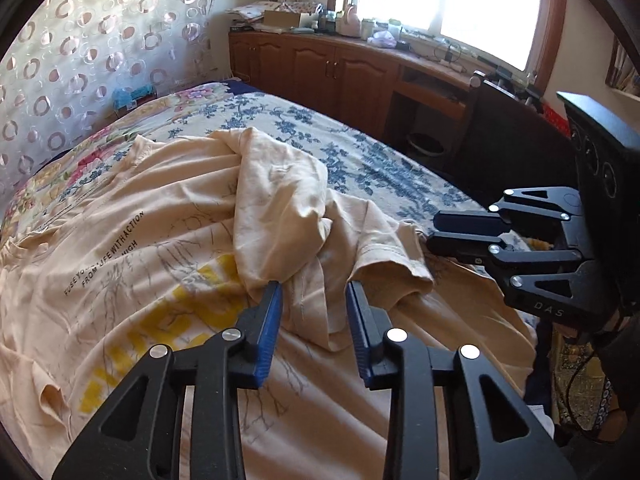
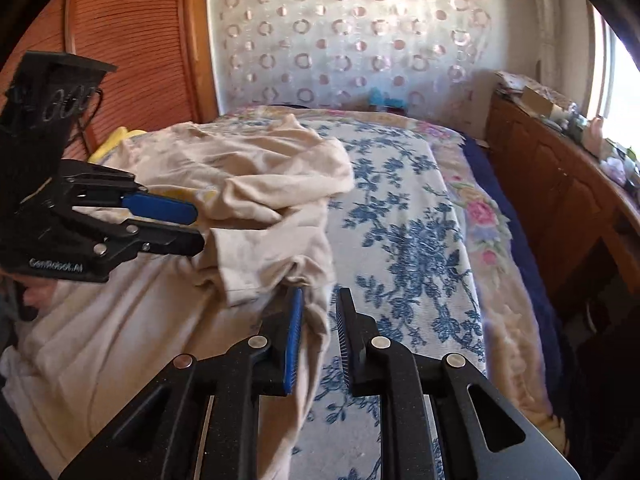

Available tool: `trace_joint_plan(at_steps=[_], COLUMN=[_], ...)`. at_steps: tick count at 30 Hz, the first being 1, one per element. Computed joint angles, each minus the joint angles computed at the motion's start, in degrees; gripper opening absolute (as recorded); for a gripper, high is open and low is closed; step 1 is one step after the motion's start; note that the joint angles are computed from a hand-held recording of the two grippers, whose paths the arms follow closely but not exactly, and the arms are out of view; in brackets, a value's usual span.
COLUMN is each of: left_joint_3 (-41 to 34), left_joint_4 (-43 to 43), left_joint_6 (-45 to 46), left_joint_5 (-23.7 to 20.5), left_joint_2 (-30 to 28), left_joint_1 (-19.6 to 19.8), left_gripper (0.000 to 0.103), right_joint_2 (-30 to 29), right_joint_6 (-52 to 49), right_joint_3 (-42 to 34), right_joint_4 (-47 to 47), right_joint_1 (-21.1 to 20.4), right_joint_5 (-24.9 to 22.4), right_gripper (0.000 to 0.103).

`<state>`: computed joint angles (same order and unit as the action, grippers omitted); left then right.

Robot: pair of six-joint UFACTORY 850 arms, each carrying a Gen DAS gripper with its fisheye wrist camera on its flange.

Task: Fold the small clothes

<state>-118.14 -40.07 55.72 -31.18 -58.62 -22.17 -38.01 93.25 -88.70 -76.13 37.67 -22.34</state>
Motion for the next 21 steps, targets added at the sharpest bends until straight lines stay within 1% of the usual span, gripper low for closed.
trace_joint_plan(at_steps=[1,3,4,5,7,8,10,11,12,14,16,18,21], left_joint_3=[-1.1,-3.7,-4.2,-3.5,-2.0,-1.1,2.7,5.4,7.5,11.9,14.4,16.2,16.1], left_joint_4=[1.7,4.8,5.3,4.3,4.0,2.5,-4.8,-10.3,-15.0,-22.0,-24.1,-25.1,-23.5], left_joint_6=[-1.8,-5.2,-5.5,-4.1,-3.6,-2.5,2.6,6.8,10.3,15.4,16.9,17.6,15.0], left_joint_5=[-0.3,-1.2,-1.4,-0.7,0.6,1.4,4.2,5.3,5.7,5.9,6.3,7.7,8.0], left_joint_2=[-0.8,-2.6,-3.0,-2.6,-1.8,-1.3,1.0,2.7,4.2,7.1,8.6,9.6,9.4], left_joint_1=[-0.1,-0.3,-0.3,-0.2,-0.3,-0.1,0.7,1.3,2.0,3.6,4.7,5.5,6.7], left_gripper=[0.034,0.034,0.034,0.032,0.009,0.008,0.006,0.006,0.006,0.006,0.006,0.006,0.006], right_joint_2=[-0.9,-2.1,-2.4,-2.2,-1.8,-1.7,-1.9,-2.0,-2.0,-1.9,-1.8,-2.0,-1.9], right_joint_6=[-2.4,-4.6,-4.0,-0.9,3.7,4.6,3.5,2.9,2.9,4.3,4.8,4.2,4.6], right_joint_3=[-1.3,-2.6,-2.9,-2.3,-1.3,-1.0,-1.3,-1.5,-1.4,-1.0,-0.9,-1.1,-0.9], right_joint_4=[2.6,5.4,5.3,3.0,-0.1,-0.9,-0.9,-0.9,-0.9,-1.9,-2.5,-2.2,-2.4], right_joint_1=[0.1,0.3,0.3,0.3,-0.1,-0.2,0.0,0.1,0.2,-0.2,-0.5,-0.4,-0.5], right_joint_5=[-1.1,-2.5,-2.7,-2.4,-1.3,-1.0,-1.8,-2.4,-2.6,-1.3,-0.7,-1.2,-0.9], right_gripper=[0.019,0.025,0.028,0.035,0.036,0.036,0.037,0.037,0.037,0.038,0.038,0.038,0.038])
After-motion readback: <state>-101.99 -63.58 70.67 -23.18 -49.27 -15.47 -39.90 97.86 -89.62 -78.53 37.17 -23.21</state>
